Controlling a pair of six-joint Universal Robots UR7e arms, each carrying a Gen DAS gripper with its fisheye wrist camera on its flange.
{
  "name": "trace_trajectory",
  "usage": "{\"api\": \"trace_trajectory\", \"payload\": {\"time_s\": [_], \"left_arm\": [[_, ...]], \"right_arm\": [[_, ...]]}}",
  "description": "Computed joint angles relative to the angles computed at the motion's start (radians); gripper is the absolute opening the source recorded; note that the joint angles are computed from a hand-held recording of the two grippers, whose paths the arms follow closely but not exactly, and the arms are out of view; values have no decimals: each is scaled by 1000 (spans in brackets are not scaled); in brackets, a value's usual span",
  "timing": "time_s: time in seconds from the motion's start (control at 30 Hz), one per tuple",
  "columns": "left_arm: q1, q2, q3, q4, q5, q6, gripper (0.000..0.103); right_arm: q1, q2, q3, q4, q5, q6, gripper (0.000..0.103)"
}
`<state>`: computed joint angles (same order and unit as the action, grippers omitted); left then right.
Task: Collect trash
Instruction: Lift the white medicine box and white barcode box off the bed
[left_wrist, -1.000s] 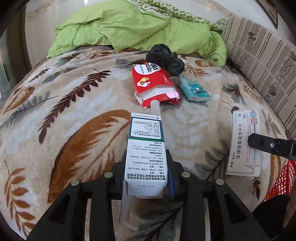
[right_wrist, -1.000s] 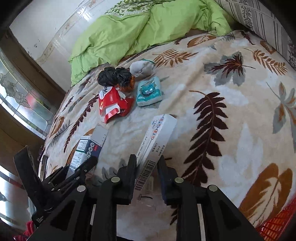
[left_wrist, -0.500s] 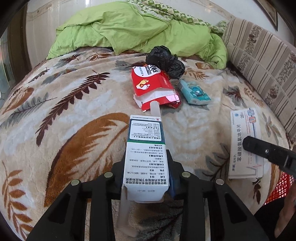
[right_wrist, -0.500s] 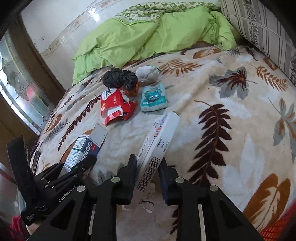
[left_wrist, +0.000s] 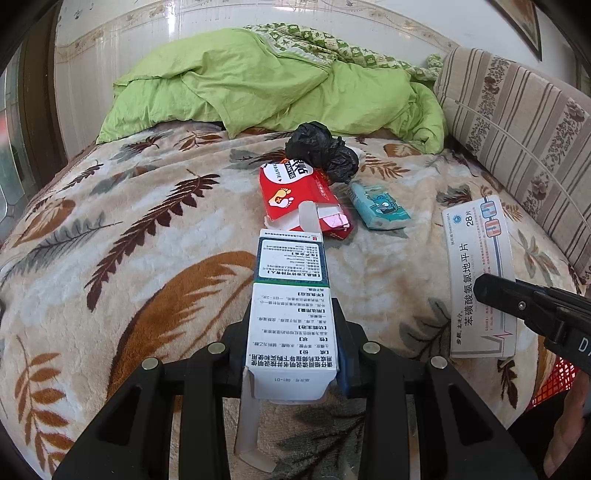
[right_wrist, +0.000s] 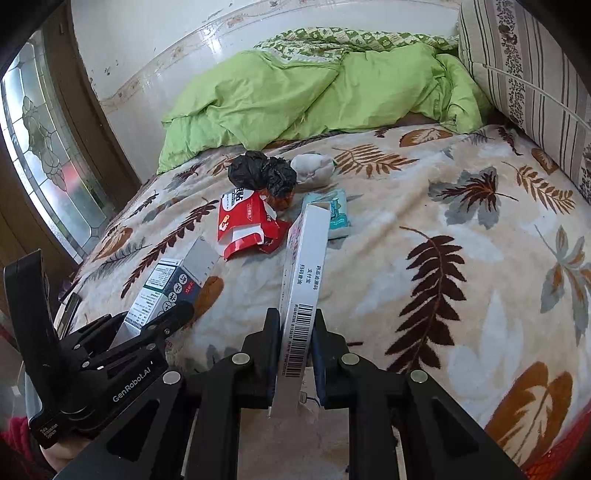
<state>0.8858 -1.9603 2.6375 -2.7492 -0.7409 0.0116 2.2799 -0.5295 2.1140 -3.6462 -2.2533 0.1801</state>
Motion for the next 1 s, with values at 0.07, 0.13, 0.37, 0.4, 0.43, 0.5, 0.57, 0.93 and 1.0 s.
{"api": "trace_trajectory", "payload": {"time_s": [0.07,0.13,0.37,0.4,0.43,0.5,0.57,0.93,1.0], "left_arm": [[-3,-2,1,3,3,-4,33],[-4,-4,0,8,2,-6,33],[-7,-7,1,14,7,-8,33],[-7,-7,0,14,7,-6,33],[-10,-8,1,14,10,-6,33],[-9,-8,1,14,8,-6,33],[-15,-9,2,15,13,-6,33],[-102,-120,30,165,68,-58,33],[-114,-142,31,199,79,-78,33]], "right_arm": [[2,1,-1,-3,0,1,16],[2,1,1,-5,2,2,16],[-1,-6,7,-11,14,14,16],[-1,-6,8,-13,16,15,16],[-2,-7,10,-19,19,16,16],[-5,-10,17,-33,28,21,16],[-12,-14,23,-44,42,32,14],[11,-15,13,4,11,41,14],[9,-23,6,79,8,49,14]]}}
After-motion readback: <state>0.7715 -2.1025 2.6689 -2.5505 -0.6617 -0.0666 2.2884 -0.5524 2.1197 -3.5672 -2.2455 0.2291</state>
